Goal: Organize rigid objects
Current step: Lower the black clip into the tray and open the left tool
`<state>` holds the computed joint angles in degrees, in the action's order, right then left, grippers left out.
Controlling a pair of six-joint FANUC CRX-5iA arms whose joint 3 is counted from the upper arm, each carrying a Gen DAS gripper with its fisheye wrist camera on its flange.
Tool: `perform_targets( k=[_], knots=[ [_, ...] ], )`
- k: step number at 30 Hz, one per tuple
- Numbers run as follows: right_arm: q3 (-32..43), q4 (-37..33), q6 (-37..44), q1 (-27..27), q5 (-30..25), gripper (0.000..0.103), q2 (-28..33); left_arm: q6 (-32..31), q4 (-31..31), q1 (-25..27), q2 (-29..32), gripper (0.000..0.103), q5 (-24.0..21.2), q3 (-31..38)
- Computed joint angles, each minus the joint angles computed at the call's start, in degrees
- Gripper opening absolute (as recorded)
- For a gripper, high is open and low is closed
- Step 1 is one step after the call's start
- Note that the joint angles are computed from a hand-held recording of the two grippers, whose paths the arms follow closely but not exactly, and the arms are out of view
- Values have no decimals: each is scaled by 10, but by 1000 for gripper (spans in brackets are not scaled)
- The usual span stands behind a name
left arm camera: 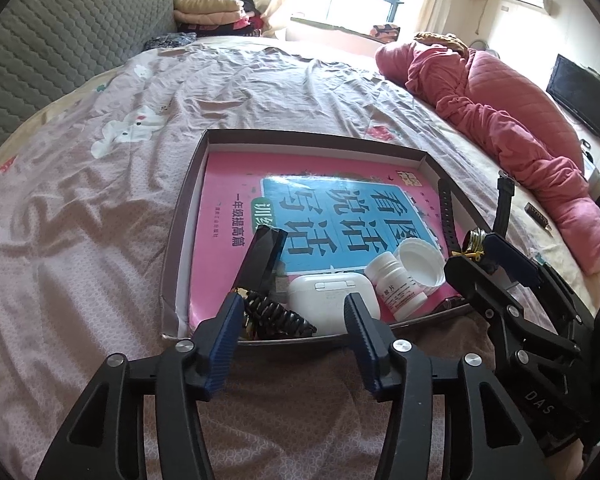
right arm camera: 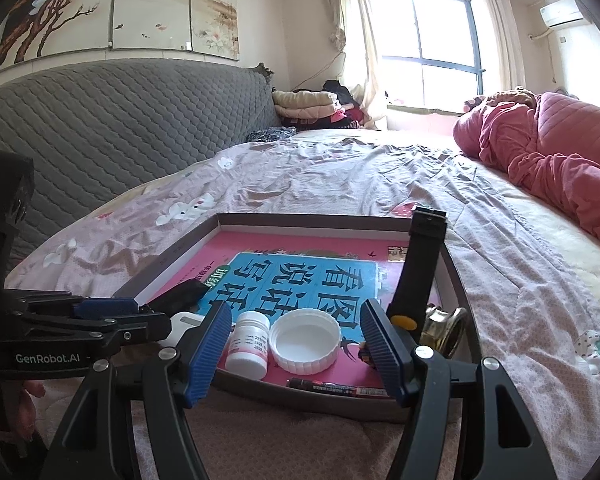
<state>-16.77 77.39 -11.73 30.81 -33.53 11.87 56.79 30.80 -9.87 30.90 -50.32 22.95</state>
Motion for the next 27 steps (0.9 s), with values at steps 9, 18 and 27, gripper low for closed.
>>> perform_targets(
  k=[9, 18, 27],
  knots=[
    [-3, -2, 4, 16, -33, 67, -4, -5, 17, 6, -12, 69, 7, -19],
    [1, -24, 18, 36, -74, 67, -5, -13, 34, 12, -39, 76, 27, -57],
    [-12, -22, -7, 52, -112, 67, -23, -22, 33, 10, -81, 78, 74, -109]
  ],
)
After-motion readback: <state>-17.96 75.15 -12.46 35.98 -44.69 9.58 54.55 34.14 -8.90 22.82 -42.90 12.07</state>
